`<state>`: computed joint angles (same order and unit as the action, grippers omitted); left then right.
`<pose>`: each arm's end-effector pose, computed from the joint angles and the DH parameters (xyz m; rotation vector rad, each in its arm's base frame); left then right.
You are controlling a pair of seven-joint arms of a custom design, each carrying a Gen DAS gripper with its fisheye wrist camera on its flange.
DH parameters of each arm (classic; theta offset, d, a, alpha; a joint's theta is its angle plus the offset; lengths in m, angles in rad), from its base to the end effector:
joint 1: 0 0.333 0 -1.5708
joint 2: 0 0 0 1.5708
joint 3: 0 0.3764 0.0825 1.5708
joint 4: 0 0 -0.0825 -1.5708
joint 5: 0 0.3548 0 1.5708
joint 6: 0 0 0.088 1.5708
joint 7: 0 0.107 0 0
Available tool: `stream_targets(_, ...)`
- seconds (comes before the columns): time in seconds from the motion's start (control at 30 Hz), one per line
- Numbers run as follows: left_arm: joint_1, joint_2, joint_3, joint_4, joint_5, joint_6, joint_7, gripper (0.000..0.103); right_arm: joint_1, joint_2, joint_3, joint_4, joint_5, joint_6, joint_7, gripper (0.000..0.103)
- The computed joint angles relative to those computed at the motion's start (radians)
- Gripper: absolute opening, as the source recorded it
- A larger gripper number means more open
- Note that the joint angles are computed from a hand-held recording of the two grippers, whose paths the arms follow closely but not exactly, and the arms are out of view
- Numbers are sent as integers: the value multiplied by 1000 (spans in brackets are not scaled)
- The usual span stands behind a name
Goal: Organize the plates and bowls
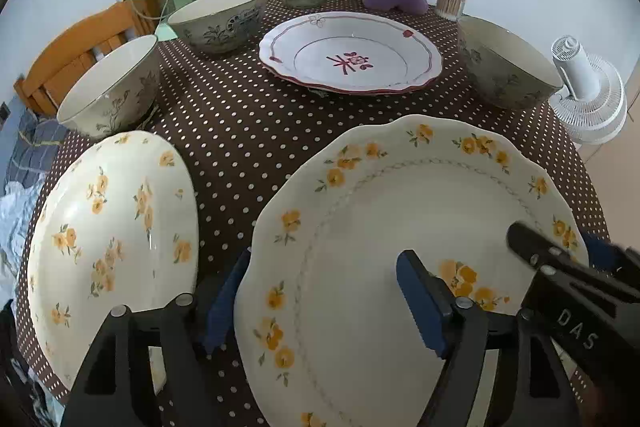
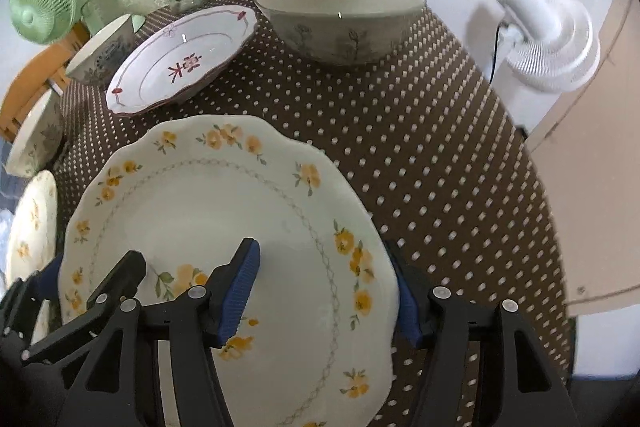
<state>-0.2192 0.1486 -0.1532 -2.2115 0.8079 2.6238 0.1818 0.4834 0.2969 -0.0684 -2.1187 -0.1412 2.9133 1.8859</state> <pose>0.5103 -0.2146 0.4151 -2.2032 1.5222 -0.4052 0.5572 0.2585 0.4060 -2.1197 1.6679 -0.3849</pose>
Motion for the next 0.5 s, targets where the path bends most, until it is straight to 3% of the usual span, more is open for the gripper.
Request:
stream_targets(0.03, -4, -5, 1, -1, 8, -13, -11, 81, 50, -4, -56, -5, -66, 16, 55, 72)
stream_targets(0.1, -5, -16, -3, -6, 5, -24, -5, 87, 84, -15, -101, -17, -140, 44, 113, 78)
stream_targets(0.17, -10, -31, -6, -12, 25, -37, -25, 88, 28, -23, -42, -22, -92, 50, 63, 82)
stream_targets(0.33, -11, -82, -24, -32, 48, -49, -49, 93, -40, -58, 45, -48, 17, 73, -44, 82)
stream_targets(0.5, 7, -141, -33, -65, 71, -47, -65, 95, -36, -96, 68, -70, 75, 85, -91, 82)
